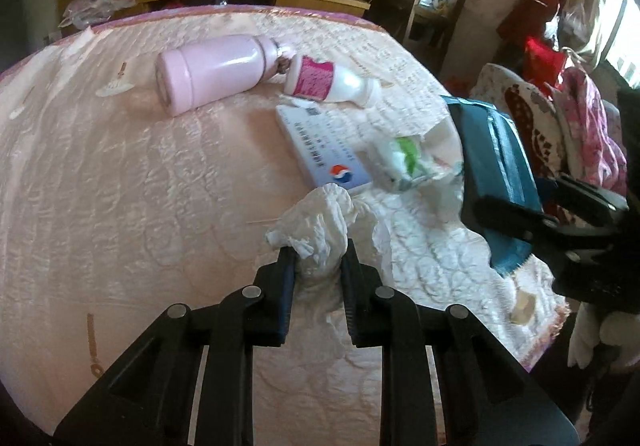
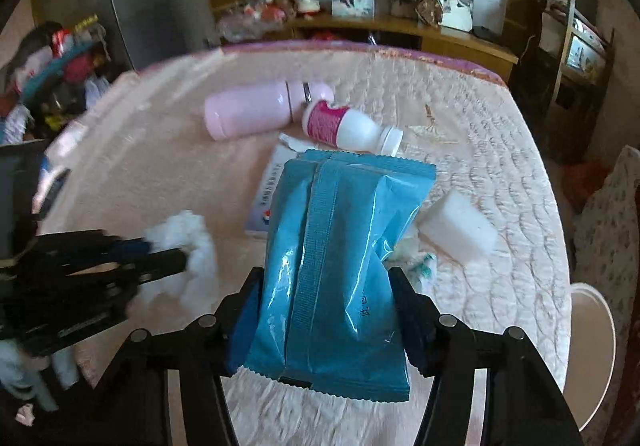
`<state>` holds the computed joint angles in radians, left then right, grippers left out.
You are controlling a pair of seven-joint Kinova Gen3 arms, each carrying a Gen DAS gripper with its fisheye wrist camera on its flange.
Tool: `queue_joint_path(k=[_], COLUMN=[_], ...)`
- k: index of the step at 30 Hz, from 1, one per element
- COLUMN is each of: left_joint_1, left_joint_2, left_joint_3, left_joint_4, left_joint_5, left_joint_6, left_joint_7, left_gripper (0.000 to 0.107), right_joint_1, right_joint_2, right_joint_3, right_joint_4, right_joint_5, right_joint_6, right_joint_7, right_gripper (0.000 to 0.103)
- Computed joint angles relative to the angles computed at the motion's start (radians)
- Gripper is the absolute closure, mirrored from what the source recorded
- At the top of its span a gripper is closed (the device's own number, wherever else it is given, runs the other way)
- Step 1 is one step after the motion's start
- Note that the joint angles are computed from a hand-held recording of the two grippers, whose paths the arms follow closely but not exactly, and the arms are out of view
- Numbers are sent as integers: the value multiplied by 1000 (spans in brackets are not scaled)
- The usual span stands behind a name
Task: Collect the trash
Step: 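Carry the tissue and blue wipe pack over the white bucket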
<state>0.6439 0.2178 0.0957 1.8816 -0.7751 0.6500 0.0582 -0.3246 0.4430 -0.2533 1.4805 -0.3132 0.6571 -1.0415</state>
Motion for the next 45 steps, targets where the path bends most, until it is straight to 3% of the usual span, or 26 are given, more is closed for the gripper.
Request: queue_joint_path(k=[6,21,45], left_joint_1=[31,99,188], left_joint_2=[12,82,321], left_joint_3=[11,13,-71], left_joint_4=[-53,-206,-629], left_joint_5=[-16,-4,165], left_joint_6=[50,121,172], left_joint_7=[-1,-87,-445], left_gripper=[89,89,89], right_joint_1=[82,151,322], right_joint_2=[-64,-170,-191], right_joint_3=[-27,14,109], right_joint_4=[79,196,219], right_joint_5=[-87,-185,-242], right_joint_6=[-18,-59,-41], right_joint_7=[68,180,230], right_gripper=[43,43,43])
